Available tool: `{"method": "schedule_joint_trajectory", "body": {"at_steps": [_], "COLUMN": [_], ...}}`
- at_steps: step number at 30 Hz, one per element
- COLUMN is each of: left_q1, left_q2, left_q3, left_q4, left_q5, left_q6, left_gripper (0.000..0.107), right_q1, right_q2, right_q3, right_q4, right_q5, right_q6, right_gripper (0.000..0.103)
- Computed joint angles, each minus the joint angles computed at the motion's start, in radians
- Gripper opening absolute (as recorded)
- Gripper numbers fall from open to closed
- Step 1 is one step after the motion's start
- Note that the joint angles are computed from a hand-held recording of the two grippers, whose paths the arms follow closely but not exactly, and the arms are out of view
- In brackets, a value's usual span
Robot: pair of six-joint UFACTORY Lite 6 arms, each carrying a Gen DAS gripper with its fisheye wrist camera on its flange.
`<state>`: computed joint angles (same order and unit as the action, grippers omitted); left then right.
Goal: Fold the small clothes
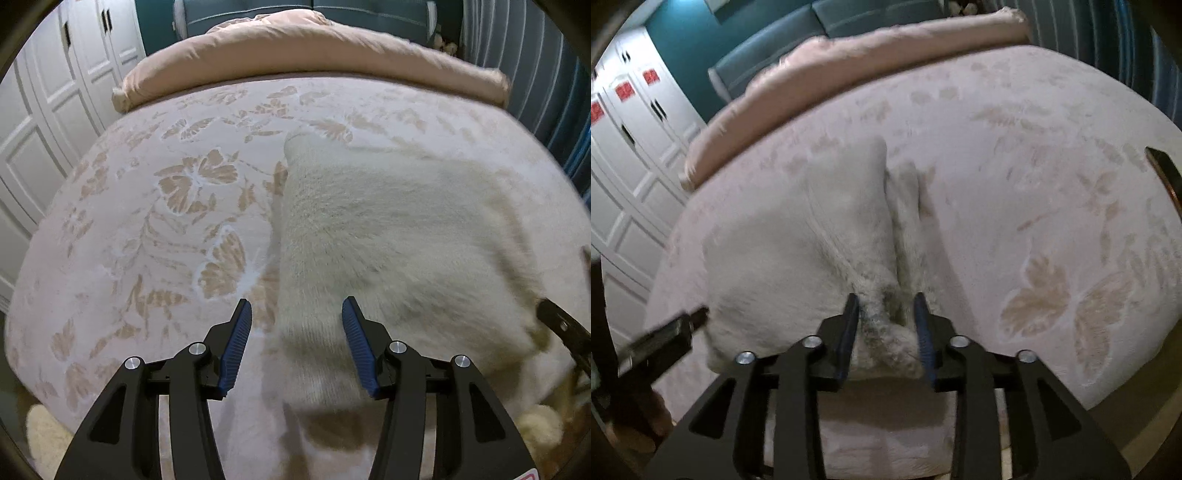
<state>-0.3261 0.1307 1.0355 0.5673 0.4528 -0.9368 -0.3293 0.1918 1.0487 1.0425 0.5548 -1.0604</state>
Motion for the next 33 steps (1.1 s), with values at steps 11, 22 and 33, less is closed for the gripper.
{"method": "schedule_joint_trajectory", "body": {"at_steps": [11,22,33], "left_q1": [-0.046,0.049,0.023], "left_q2": [-0.095,-0.025,-0.229], "left_q3": [-0.264,-0.185,-0.228], "left_q4": [0.041,-0.111,-0.264], "left_q5": [-0.079,-0.107,-0.023], "left_q6": [-0.045,0.153,0.290], "left_gripper": [0.064,0.031,0.033], "right_q1": [0.000,-0.079,-0.066], "right_q2": [0.113,-0.015,0.058], "right_q3": [0.044,0.059,0.077], "right_q4": [-0.001,0.077,-0.038], "right_q5": [0.068,0.178,0.114], "right_q6": [0.020,-0.064,0.020], "right_gripper": [0.057,0.006,0.018]}}
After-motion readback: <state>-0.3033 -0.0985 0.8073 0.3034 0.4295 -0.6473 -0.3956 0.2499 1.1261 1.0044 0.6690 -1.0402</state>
